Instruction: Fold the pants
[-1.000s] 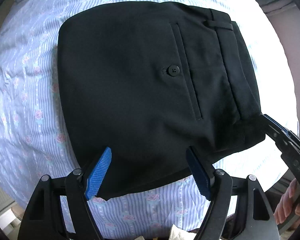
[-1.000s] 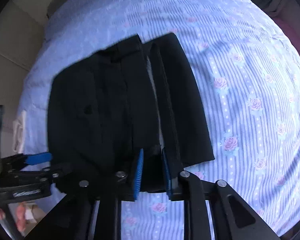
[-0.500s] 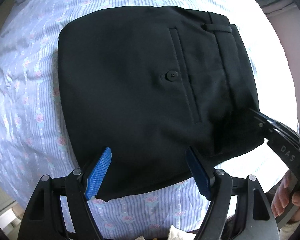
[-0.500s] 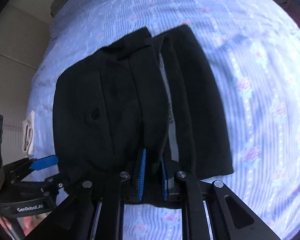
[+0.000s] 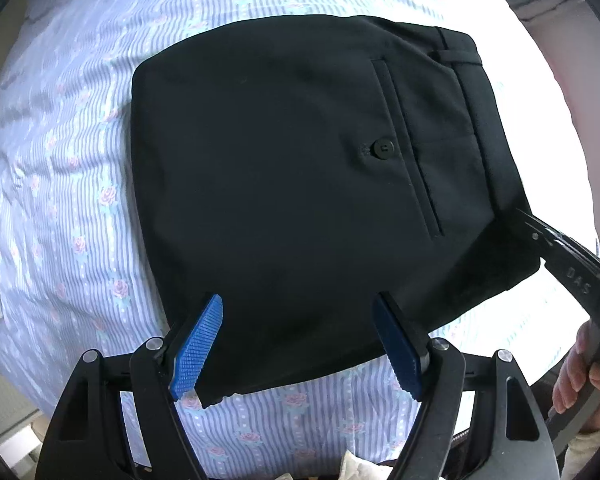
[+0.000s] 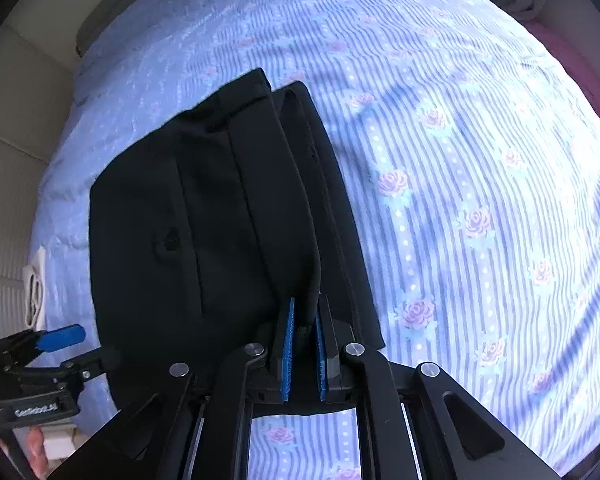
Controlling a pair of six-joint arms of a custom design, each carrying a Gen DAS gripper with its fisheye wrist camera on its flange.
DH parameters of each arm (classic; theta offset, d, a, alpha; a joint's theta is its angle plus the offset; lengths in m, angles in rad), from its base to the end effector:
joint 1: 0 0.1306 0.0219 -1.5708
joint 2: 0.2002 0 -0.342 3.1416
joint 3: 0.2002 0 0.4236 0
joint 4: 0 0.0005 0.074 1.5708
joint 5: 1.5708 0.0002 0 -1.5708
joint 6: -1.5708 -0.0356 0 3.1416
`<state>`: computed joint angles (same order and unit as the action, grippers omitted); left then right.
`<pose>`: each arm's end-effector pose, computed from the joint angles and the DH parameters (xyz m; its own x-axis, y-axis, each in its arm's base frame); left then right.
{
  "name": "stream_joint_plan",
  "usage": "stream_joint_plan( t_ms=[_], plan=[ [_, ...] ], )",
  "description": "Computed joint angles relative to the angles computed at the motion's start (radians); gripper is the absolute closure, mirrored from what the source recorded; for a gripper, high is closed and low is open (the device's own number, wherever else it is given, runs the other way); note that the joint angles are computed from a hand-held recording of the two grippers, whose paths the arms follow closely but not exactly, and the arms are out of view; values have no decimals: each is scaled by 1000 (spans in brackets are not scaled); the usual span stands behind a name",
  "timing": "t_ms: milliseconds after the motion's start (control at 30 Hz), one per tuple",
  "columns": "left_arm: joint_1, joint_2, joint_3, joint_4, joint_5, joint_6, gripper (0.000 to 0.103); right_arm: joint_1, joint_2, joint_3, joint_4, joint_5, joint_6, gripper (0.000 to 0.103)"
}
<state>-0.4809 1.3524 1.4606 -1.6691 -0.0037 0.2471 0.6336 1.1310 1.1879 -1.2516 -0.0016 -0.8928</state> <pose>0.3879 -0.2028 0.4087 -0.9727 0.2317 -0.0105 0.2317 0.9728 0.0012 0.3256 0.2387 0.3849 -0.9316 0.2820 -0.2292 0.2122 0.9341 0.2870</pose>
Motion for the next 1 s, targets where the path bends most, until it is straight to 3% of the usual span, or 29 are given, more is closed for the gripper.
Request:
stream_joint_plan(
  t_ms=[133,200,267,333,400,467,600,800,1000],
  plan=[
    [-7,-15,1,5,-14,5,26,16,19,17,-31,37,-11,91],
    [-10,-23,-4,10,-32,9,25,27,30,42,-79,85,-9,85],
    [-11,-37,-12,10,-39,12,25,29,30,60,-132,129,-12,61],
    [-14,-47,-13,5,-47,20,25,36,1,60,-166,166,-34,52],
    [-23,-56,-5,-1,-49,36,25,46,-36,54,-188,197,-72,52],
    [-35,-79,-9,3,-64,50,23,54,-94,27,-186,213,-118,40],
    [-41,-137,-48,31,-104,40,22,101,-195,-28,-135,256,-215,25],
    [-82,-203,-86,63,-166,79,17,143,-266,-158,39,201,-321,24],
    [-101,-214,-135,78,-171,93,17,139,-316,-306,220,140,-404,24]
  ],
)
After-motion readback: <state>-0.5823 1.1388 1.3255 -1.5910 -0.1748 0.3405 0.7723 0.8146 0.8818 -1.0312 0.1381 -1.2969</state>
